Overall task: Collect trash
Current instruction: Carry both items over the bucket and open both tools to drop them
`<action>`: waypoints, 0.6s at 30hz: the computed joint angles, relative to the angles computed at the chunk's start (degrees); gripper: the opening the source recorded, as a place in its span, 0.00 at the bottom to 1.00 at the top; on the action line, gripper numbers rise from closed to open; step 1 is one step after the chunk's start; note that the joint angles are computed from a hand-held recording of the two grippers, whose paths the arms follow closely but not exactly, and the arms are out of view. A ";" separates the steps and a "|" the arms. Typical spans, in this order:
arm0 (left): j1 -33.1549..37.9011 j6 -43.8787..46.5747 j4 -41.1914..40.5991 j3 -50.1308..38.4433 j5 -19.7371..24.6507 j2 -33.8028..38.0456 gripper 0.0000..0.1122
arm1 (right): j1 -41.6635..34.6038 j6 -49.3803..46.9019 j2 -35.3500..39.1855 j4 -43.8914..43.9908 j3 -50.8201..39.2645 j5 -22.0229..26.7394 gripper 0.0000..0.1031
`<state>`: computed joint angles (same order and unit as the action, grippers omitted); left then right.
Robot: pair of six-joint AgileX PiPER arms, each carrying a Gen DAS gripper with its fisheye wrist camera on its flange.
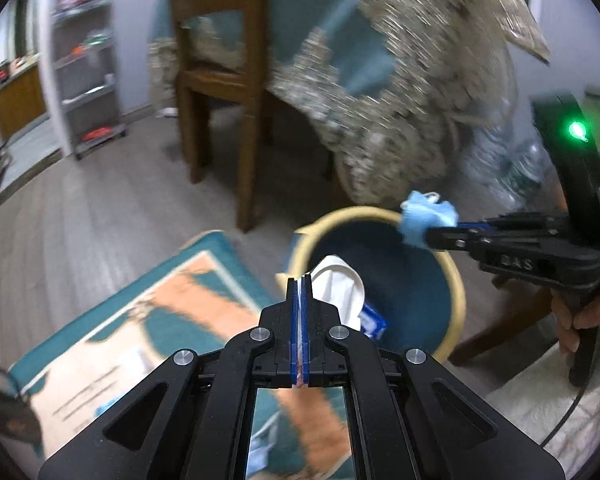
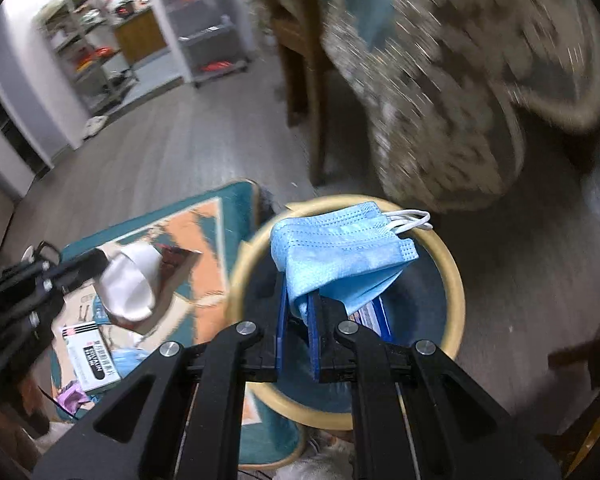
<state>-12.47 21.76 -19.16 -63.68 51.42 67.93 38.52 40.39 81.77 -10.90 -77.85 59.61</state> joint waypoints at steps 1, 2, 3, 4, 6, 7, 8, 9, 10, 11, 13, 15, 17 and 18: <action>-2.45 -1.40 0.95 0.38 -1.37 0.85 0.02 | -1.64 -0.47 -0.63 1.10 1.18 -0.14 0.08; -5.11 -2.92 2.10 0.77 -2.88 1.96 0.02 | -2.87 -0.85 -0.87 1.80 1.87 -0.35 0.08; -7.37 -4.26 3.23 1.21 -4.33 2.98 0.02 | -3.83 -0.93 -1.14 2.23 2.55 -0.48 0.08; -8.96 -4.77 3.61 1.78 -5.64 3.77 0.02 | -5.25 -1.00 -1.41 2.87 3.40 -0.50 0.08; -10.92 -5.91 4.44 2.58 -7.61 4.81 0.02 | -7.02 -1.40 -1.90 3.91 4.79 -0.39 0.08; -11.36 -5.83 4.07 3.03 -8.43 5.24 0.02 | -7.69 -1.52 -2.01 4.26 5.28 -0.25 0.09; -11.64 -5.23 3.04 3.59 -9.30 5.68 0.02 | -8.04 -1.52 -2.30 4.47 5.87 -0.28 0.09; -11.74 -5.14 2.84 3.94 -9.70 5.82 0.02 | -8.49 -1.78 -2.36 4.82 6.11 -0.31 0.09; -11.62 -5.20 2.99 4.17 -9.70 5.89 0.03 | -8.79 -1.74 -2.14 4.99 5.85 -0.14 0.11; -11.28 -4.87 2.69 4.42 -9.43 5.96 0.04 | -9.33 -1.91 -2.25 5.18 6.11 -0.33 0.15; -10.83 -5.63 3.68 4.62 -9.33 5.95 0.09 | -9.42 -0.73 -2.65 4.72 6.16 -0.33 0.28; -10.01 -5.89 3.68 4.92 -9.08 5.45 0.17 | -9.65 -0.14 -2.89 4.44 6.20 -0.65 0.42; -8.83 -6.43 3.90 5.05 -8.76 4.93 0.33 | -9.14 0.48 -2.85 4.01 5.89 -0.89 0.49; -8.32 -6.43 3.83 5.27 -8.85 4.32 0.41 | -9.16 0.29 -2.74 4.02 5.77 -0.93 0.52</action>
